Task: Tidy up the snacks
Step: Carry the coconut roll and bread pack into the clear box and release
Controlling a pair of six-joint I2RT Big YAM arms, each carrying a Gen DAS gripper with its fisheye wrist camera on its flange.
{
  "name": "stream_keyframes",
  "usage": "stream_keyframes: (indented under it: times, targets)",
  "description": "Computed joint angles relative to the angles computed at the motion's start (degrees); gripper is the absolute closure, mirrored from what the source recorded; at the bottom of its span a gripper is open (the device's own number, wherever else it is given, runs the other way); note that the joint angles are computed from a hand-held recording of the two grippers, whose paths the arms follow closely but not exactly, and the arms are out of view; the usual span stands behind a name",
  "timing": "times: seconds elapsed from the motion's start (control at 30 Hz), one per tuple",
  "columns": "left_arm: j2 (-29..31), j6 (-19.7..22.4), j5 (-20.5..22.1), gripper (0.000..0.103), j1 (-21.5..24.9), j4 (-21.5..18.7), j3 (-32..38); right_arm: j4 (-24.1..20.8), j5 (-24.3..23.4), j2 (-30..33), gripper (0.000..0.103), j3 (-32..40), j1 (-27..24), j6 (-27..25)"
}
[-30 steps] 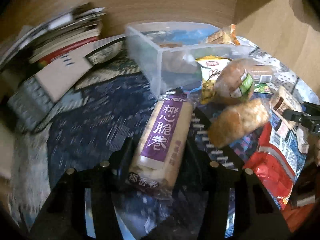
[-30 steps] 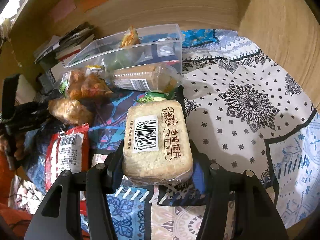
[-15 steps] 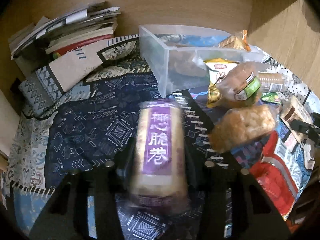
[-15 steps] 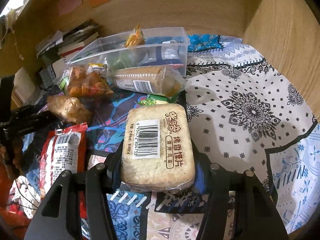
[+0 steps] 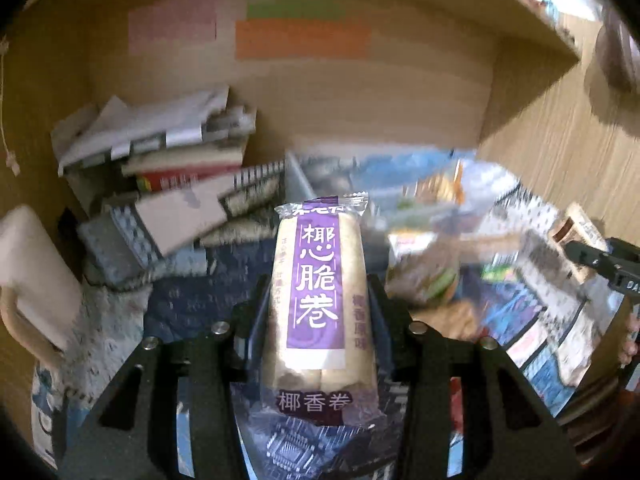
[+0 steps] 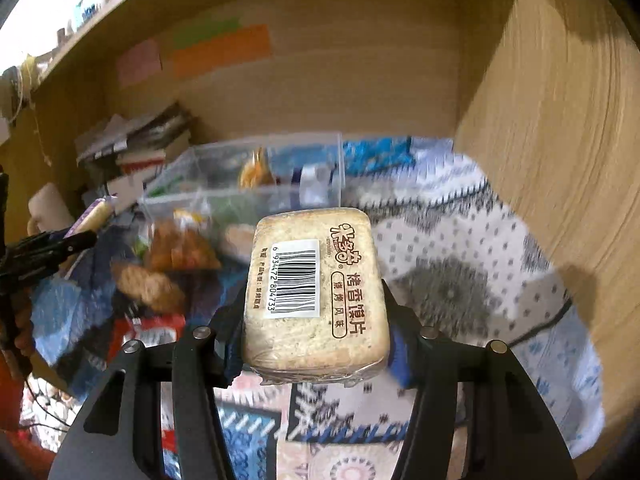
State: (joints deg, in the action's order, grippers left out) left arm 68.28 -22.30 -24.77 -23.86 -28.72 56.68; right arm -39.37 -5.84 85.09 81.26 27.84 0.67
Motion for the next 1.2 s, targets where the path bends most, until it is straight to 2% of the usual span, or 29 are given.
stream_keyframes:
  times: [0.27, 0.43, 0.67, 0.9, 1.2]
  targets:
    - [2.46, 3.18, 0.71, 0.058, 1.51, 2.17, 6.03, 1.77, -1.21, 3.95, 0.051, 6.97, 0.97, -1.74]
    - [5.71, 4.45, 2.34, 0.058, 2.69, 2.90, 9.69, 1.20, -1.83, 7.85, 0.051, 12.68, 1.65, -2.81]
    - [12.17, 5.01, 4.61, 0.058, 4.66, 1.39, 16.26, -2.38, -2.15, 14.91, 0.051, 22.12, 2.21, -4.53]
    - [18.08, 4.52, 8.10, 0.058, 6.59, -1.06, 21.81, -7.81, -1.32, 22.35, 0.051, 31.02, 1.89, -4.84]
    - [24.78, 5.55, 10.98, 0.058, 7.80, -4.64, 27.84, -13.52, -0.31, 28.62, 0.050, 38.10, 1.53, -5.01]
